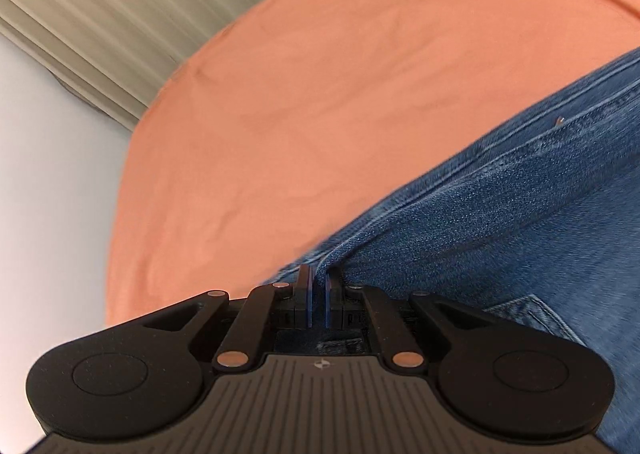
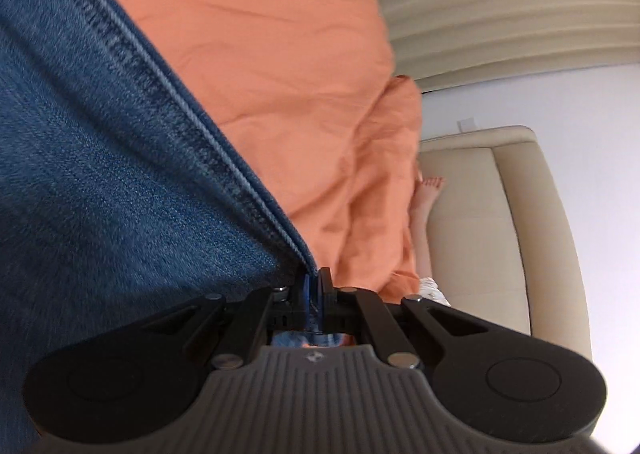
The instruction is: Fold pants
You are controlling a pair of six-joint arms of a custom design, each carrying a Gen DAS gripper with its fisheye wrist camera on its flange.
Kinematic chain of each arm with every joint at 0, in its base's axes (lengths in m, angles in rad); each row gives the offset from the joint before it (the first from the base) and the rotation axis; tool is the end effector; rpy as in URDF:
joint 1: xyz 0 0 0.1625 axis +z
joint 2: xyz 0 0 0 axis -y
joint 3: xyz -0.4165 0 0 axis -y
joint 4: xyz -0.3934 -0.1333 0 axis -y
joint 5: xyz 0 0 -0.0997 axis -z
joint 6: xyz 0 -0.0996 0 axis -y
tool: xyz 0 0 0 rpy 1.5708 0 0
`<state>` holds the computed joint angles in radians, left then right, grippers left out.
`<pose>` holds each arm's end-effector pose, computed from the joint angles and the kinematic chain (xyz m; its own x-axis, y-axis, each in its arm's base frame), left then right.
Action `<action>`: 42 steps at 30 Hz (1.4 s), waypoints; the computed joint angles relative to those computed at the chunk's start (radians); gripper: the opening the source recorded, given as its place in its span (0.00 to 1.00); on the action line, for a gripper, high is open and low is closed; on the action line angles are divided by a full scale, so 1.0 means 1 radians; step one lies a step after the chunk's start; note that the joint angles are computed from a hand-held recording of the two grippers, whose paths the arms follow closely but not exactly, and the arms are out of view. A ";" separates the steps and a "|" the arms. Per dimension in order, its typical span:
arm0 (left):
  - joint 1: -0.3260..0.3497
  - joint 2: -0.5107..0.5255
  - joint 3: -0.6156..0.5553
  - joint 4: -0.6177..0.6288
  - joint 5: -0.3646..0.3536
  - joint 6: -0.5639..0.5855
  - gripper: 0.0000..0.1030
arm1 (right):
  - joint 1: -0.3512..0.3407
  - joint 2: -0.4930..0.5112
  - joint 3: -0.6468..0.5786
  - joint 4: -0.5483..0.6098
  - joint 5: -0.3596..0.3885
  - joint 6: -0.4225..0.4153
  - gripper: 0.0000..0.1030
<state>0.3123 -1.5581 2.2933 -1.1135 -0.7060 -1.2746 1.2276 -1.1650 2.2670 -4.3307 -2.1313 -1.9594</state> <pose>-0.1964 -0.2831 0.1986 -0.1979 0.1351 -0.9709 0.5556 0.8315 0.0024 -0.0648 -0.4202 0.3009 0.2618 -0.2211 0.9395 -0.5621 0.7563 0.3347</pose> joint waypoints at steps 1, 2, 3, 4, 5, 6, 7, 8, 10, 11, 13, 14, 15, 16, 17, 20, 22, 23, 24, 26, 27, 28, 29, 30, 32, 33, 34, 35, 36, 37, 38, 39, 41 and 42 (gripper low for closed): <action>0.012 0.003 0.005 -0.012 0.008 0.010 0.05 | -0.001 0.018 -0.013 -0.004 -0.003 -0.006 0.00; 0.018 0.000 0.007 -0.009 0.018 0.017 0.05 | -0.005 0.028 -0.017 -0.009 -0.001 -0.011 0.00; 0.007 -0.010 0.014 0.005 0.012 0.011 0.05 | -0.007 0.040 -0.027 -0.012 0.000 -0.014 0.00; -0.002 -0.013 0.018 0.014 0.011 0.001 0.05 | -0.025 0.044 -0.014 -0.028 0.015 -0.015 0.00; -0.014 -0.019 0.028 0.018 0.011 -0.017 0.05 | -0.033 0.047 -0.008 -0.040 0.025 -0.020 0.00; -0.031 -0.031 0.031 0.036 0.008 -0.044 0.05 | -0.040 0.051 -0.003 -0.055 0.034 -0.022 0.00; -0.058 -0.047 0.032 0.063 0.005 -0.079 0.05 | -0.042 0.056 -0.013 -0.056 0.041 -0.020 0.00; -0.093 -0.060 0.035 0.089 0.003 -0.115 0.05 | -0.046 0.045 -0.005 -0.056 0.055 -0.016 0.00; -0.139 -0.093 0.024 0.139 0.007 -0.168 0.06 | -0.059 0.020 0.017 -0.066 0.106 -0.007 0.00; -0.150 -0.103 0.013 0.159 0.008 -0.187 0.06 | -0.064 0.007 0.025 -0.064 0.124 0.003 0.00; -0.139 -0.106 -0.008 0.170 0.026 -0.181 0.06 | -0.060 -0.004 0.019 -0.056 0.121 0.025 0.00; -0.125 -0.100 -0.016 0.162 0.033 -0.175 0.06 | -0.047 -0.003 0.004 -0.040 0.094 0.041 0.00; -0.104 -0.085 -0.025 0.148 0.033 -0.163 0.06 | -0.035 0.005 -0.011 -0.034 0.070 0.053 0.00; -0.080 -0.072 -0.030 0.131 0.036 -0.149 0.06 | -0.026 0.016 -0.022 -0.036 0.053 0.055 0.00; -0.052 -0.065 -0.031 0.106 0.044 -0.129 0.06 | -0.021 0.029 -0.035 -0.038 0.039 0.056 0.00; 0.014 -0.051 -0.030 0.041 0.054 -0.080 0.08 | -0.017 0.059 -0.063 -0.044 0.020 0.057 0.00; 0.039 -0.047 -0.022 0.021 0.067 -0.076 0.19 | -0.022 0.073 -0.051 -0.073 0.021 0.037 0.00; 0.057 -0.044 -0.024 0.006 0.069 -0.056 0.21 | -0.027 0.081 -0.054 -0.077 0.024 0.026 0.00; 0.062 -0.049 -0.020 -0.009 0.070 -0.039 0.33 | -0.031 0.086 -0.057 -0.077 0.027 0.027 0.00; 0.047 -0.069 -0.005 0.004 0.083 -0.045 0.78 | -0.033 0.092 -0.061 -0.078 0.031 0.049 0.01; 0.037 -0.091 0.000 -0.004 0.093 -0.017 0.90 | -0.031 0.088 -0.060 -0.066 0.028 0.074 0.03; 0.031 -0.101 0.007 -0.022 0.096 0.009 0.88 | -0.027 0.082 -0.056 -0.055 0.017 0.097 0.09; 0.019 -0.107 0.006 -0.015 0.086 0.009 0.88 | -0.023 0.074 -0.053 -0.043 0.015 0.121 0.21; 0.000 -0.111 0.003 -0.009 0.069 0.007 0.88 | -0.019 0.064 -0.047 -0.027 0.019 0.144 0.30; -0.030 -0.143 -0.003 0.015 0.039 0.013 0.88 | -0.003 0.039 -0.033 0.010 0.015 0.208 0.46; -0.046 -0.161 -0.011 0.038 0.019 0.007 0.88 | 0.015 0.013 -0.015 0.051 0.001 0.259 0.46; -0.064 -0.183 -0.020 0.063 -0.007 -0.003 0.88 | 0.033 -0.011 0.002 0.090 -0.014 0.304 0.46; -0.081 -0.204 -0.032 0.085 -0.032 -0.013 0.88 | 0.058 -0.034 0.018 0.127 -0.040 0.354 0.46; -0.105 -0.227 -0.045 0.115 -0.063 -0.033 0.88 | 0.086 -0.065 0.038 0.187 -0.069 0.427 0.46; -0.146 -0.238 -0.058 0.146 -0.105 -0.070 0.88 | 0.115 -0.110 0.063 0.277 -0.093 0.524 0.46; -0.184 -0.254 -0.075 0.186 -0.143 -0.108 0.88 | 0.143 -0.153 0.087 0.369 -0.111 0.619 0.46; -0.206 -0.281 -0.089 0.223 -0.165 -0.135 0.88 | 0.174 -0.199 0.112 0.466 -0.127 0.721 0.46; -0.268 -0.336 -0.116 0.292 -0.224 -0.202 0.88 | 0.227 -0.279 0.162 0.632 -0.130 0.896 0.47; -0.304 -0.364 -0.127 0.324 -0.258 -0.241 0.88 | 0.252 -0.323 0.188 0.730 -0.119 0.989 0.47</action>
